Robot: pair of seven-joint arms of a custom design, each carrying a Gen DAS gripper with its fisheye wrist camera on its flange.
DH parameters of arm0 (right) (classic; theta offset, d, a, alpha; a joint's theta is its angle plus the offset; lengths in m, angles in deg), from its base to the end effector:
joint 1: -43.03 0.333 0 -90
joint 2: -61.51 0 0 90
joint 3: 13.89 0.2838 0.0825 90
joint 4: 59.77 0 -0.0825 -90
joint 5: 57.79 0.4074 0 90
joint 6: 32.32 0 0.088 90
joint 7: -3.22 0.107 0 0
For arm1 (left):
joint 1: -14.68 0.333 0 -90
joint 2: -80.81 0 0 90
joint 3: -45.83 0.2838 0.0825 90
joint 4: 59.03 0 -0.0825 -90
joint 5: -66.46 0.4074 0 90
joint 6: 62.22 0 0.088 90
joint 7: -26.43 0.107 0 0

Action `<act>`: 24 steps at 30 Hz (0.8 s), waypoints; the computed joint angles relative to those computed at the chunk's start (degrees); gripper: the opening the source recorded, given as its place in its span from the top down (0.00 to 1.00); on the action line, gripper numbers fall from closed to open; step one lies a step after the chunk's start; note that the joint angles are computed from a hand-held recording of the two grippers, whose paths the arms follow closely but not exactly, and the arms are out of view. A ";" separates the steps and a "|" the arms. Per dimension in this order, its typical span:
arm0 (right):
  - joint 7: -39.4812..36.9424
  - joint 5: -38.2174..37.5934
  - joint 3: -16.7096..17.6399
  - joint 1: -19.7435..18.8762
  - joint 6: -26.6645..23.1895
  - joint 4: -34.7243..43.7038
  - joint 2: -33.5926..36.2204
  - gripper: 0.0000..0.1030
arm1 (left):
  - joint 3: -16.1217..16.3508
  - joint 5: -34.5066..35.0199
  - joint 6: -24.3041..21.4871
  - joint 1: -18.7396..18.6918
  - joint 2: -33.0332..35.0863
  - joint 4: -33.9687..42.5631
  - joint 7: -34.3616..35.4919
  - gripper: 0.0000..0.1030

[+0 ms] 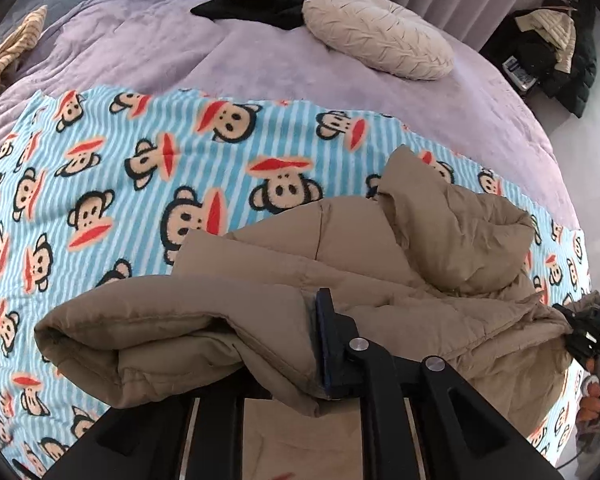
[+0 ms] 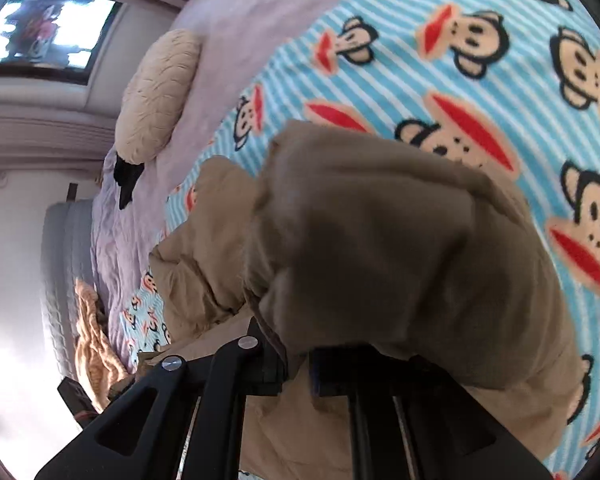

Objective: Fold large clothes

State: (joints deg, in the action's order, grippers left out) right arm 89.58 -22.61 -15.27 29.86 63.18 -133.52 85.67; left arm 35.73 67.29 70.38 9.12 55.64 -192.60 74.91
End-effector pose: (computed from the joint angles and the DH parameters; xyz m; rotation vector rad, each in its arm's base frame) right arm 0.6848 -0.1163 0.4905 -1.6012 2.0880 0.5222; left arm 0.4724 -0.1375 0.5097 -2.4422 1.5420 -0.5469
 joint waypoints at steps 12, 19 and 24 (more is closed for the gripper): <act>-10.27 -1.13 0.21 1.14 -0.94 -2.45 -5.81 0.68 | -1.23 7.03 -1.53 -0.46 -6.24 -1.01 2.50 0.07; -23.07 -9.25 0.50 8.33 5.47 -14.06 -11.57 0.80 | -0.98 -0.86 7.21 -3.13 7.01 1.45 7.65 0.49; -22.66 -10.35 0.04 10.46 14.61 -14.61 -7.51 0.88 | -4.02 13.68 11.59 0.87 15.64 5.32 -7.38 0.49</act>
State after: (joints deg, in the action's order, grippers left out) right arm 66.92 -32.96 -15.23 40.33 77.79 -148.12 78.16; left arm 31.71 80.96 81.98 9.99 71.28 -187.28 67.52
